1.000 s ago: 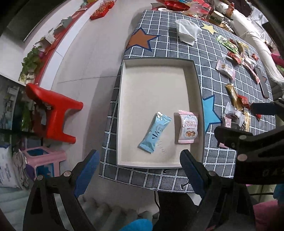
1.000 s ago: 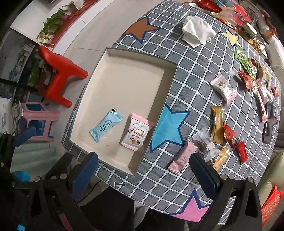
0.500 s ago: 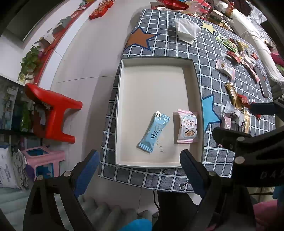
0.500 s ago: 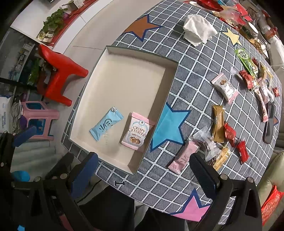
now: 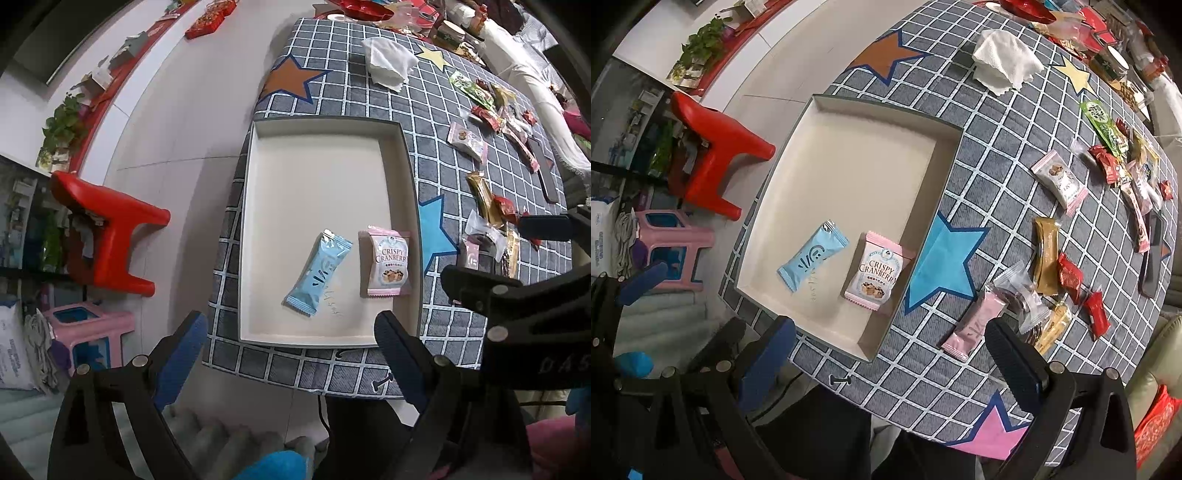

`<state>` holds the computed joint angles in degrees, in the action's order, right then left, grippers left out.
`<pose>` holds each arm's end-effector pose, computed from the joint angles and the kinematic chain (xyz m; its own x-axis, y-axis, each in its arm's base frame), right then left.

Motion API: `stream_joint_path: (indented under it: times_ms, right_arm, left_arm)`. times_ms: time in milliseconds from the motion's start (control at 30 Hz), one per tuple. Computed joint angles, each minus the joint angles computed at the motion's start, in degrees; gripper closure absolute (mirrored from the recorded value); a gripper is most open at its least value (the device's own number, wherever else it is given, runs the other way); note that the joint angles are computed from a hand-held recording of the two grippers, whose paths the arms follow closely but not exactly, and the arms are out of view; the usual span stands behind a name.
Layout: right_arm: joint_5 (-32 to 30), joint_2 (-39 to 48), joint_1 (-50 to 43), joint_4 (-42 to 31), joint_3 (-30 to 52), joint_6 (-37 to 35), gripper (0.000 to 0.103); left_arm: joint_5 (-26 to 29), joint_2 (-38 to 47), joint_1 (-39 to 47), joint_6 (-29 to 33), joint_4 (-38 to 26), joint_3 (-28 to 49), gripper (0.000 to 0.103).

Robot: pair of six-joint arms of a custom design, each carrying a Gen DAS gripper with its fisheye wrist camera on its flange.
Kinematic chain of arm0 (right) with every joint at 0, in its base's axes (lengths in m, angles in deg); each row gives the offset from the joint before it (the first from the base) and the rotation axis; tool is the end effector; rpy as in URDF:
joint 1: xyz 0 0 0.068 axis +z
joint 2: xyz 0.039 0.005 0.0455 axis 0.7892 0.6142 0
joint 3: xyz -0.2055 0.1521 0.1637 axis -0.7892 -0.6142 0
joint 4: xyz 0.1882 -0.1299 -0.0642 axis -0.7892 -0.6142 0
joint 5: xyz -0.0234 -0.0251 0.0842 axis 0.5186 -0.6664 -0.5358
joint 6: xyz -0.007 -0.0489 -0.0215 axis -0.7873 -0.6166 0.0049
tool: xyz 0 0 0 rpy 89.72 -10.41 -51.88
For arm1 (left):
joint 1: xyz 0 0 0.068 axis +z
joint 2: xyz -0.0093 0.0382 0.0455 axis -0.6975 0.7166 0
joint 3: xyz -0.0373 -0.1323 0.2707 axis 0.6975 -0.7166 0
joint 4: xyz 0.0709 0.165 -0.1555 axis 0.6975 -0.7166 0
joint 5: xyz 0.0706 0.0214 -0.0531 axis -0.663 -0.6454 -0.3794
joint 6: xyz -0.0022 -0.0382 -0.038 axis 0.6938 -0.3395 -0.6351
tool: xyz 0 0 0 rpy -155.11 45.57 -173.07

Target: Organize snacks

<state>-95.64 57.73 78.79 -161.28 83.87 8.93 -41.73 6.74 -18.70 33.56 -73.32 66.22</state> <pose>0.2438 0.1266 0.3408 -0.9067 0.4183 -0.0539 0.3960 0.8884 0.2323 0.1527 0.0696 0.3520 -0.6767 0.7253 -0.1268 0.7166 0.6883 0.1128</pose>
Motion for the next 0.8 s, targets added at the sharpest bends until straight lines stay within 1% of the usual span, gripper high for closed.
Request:
stream_joint_path:
  times_ms: [633,800]
  right_arm:
    - [0.22,0.19,0.44,-0.20,0.56,0.31,0.000]
    - [0.21,0.25,0.44,-0.22,0.66,0.34,0.000]
  left_arm:
    - [0.38,0.51,1.02,0.43,-0.33,0.49,0.009]
    - [2.19,2.58,3.50,2.09,-1.76,2.86,0.009]
